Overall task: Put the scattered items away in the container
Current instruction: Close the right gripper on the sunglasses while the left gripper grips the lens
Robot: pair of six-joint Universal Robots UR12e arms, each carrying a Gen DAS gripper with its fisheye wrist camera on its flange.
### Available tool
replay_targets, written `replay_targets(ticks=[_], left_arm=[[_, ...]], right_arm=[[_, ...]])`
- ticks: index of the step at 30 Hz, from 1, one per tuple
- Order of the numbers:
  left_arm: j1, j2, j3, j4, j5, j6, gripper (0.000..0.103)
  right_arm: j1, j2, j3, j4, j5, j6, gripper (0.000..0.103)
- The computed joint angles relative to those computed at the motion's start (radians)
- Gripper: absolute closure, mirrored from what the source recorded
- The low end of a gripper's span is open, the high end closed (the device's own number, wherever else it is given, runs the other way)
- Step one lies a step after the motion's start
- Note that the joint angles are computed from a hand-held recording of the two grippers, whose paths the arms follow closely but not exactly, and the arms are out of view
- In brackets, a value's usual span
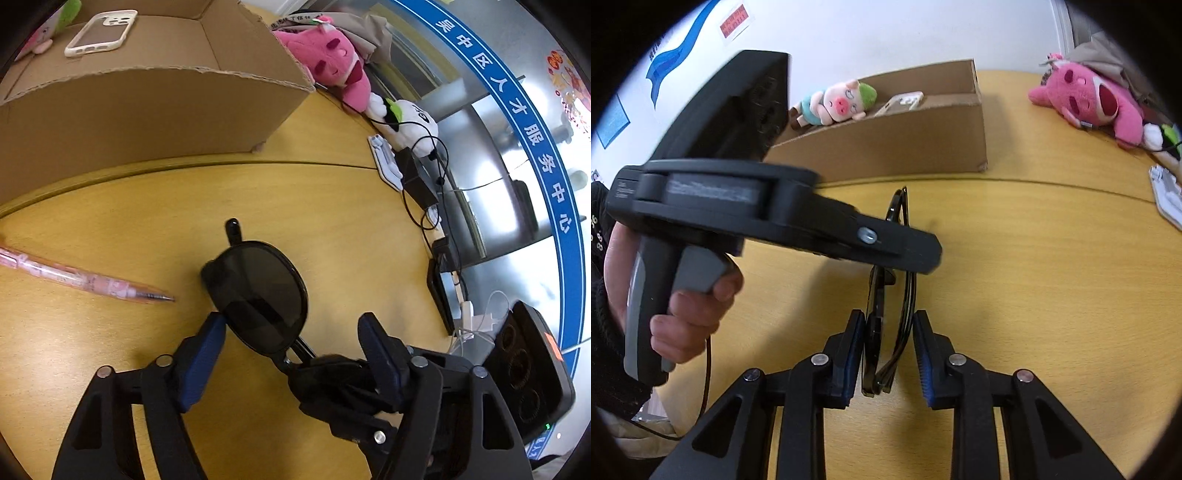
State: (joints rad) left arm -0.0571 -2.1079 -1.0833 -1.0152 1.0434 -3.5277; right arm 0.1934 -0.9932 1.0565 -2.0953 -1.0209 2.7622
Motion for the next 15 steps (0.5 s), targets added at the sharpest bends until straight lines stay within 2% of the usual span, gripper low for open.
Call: replay_targets(ticks=[1,2,3,8,13,14,15], left_arm=[[0.002,0.002,-0.003,-0.001,0.006,-0.008,0.044],[0.004,0.004,-0.007,-0.001,0.009,-0.017,0.057],[0.009,0.007,-0.016,0.006,0.0,-0.028,0.063],[0.018,0.023,-0.051,0.05,-0.021,-0.044,0.075],[0.026,0.032,-0.073,0.062,-0.043,-0.074,0.077],[0.024,0.032,-0.072,0.05,-0.036,-0.074,0.073],[0.021,0.031,-0.066,0.025,-0.018,-0.069,0.056]], right_arm=[[0.002,0.0,0.0,-0.004,-0.006,0.0,0.077],[0.004,0.0,0.0,-0.006,-0.01,0.003,0.077],[0.005,0.003,-0.004,-0.001,-0.015,0.009,0.077],[0.018,-0.002,0.006,-0.037,-0.056,0.011,0.078],[0.033,-0.012,0.023,-0.091,-0.12,0.013,0.079],[0.037,-0.012,0.023,-0.09,-0.137,0.005,0.079],[0.041,-0.012,0.024,-0.087,-0.148,-0.003,0.079]])
